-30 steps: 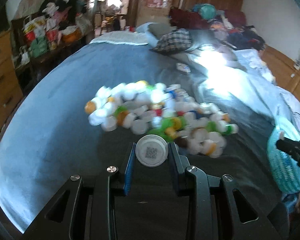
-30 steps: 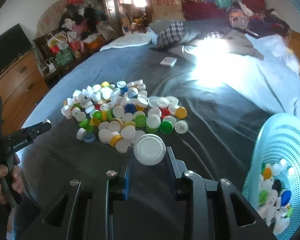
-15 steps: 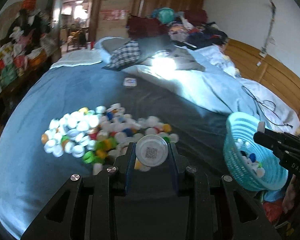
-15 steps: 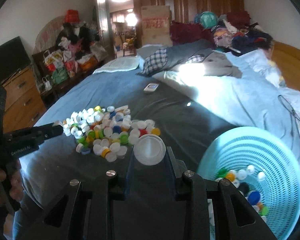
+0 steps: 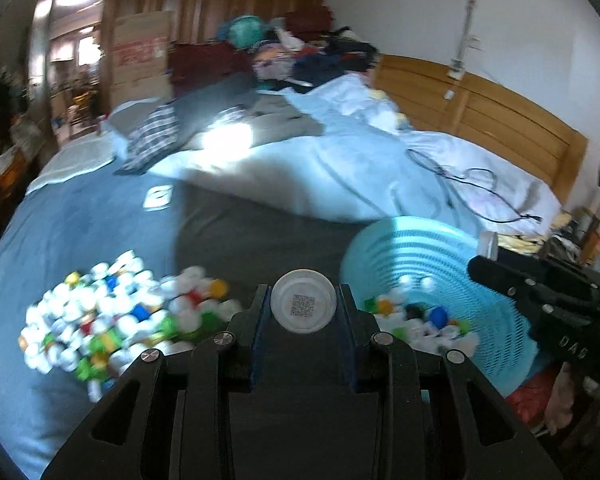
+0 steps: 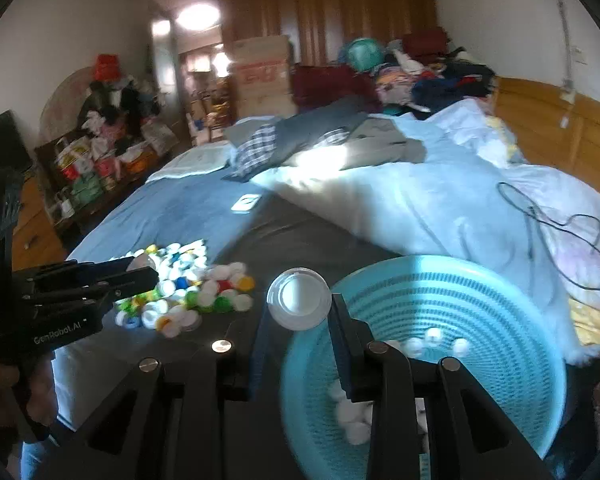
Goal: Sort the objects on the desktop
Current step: 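Carry both held white caps over the light-blue basket, then hold both white caps above the caps inside the basket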
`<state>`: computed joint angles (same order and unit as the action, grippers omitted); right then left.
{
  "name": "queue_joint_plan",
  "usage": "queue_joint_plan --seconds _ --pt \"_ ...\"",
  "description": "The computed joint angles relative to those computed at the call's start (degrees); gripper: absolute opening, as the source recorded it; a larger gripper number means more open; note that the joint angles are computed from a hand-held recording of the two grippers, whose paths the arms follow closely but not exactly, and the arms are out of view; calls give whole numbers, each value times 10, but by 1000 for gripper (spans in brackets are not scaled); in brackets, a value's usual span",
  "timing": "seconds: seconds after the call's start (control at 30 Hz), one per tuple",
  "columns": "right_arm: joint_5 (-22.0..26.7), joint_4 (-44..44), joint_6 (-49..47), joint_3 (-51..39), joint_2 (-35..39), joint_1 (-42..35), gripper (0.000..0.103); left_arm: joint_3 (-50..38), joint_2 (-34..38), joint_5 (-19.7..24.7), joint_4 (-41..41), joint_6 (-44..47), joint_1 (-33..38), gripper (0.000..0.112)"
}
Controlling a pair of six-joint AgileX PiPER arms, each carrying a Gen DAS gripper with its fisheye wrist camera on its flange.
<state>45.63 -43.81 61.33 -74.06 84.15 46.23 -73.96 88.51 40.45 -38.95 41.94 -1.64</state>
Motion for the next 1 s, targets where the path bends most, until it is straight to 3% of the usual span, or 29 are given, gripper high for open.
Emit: queue_joint_plan --seconds 0.2,0.53,1.0 --pt "17 -3 5 43 -55 -33 32 -66 32 7 42 -69 -81 27" --pt "15 7 4 86 -105 -78 32 -137 81 2 185 -205 -196 27" --pt "14 8 10 101 -121 -82 32 -176 102 18 238 -258 -230 27"
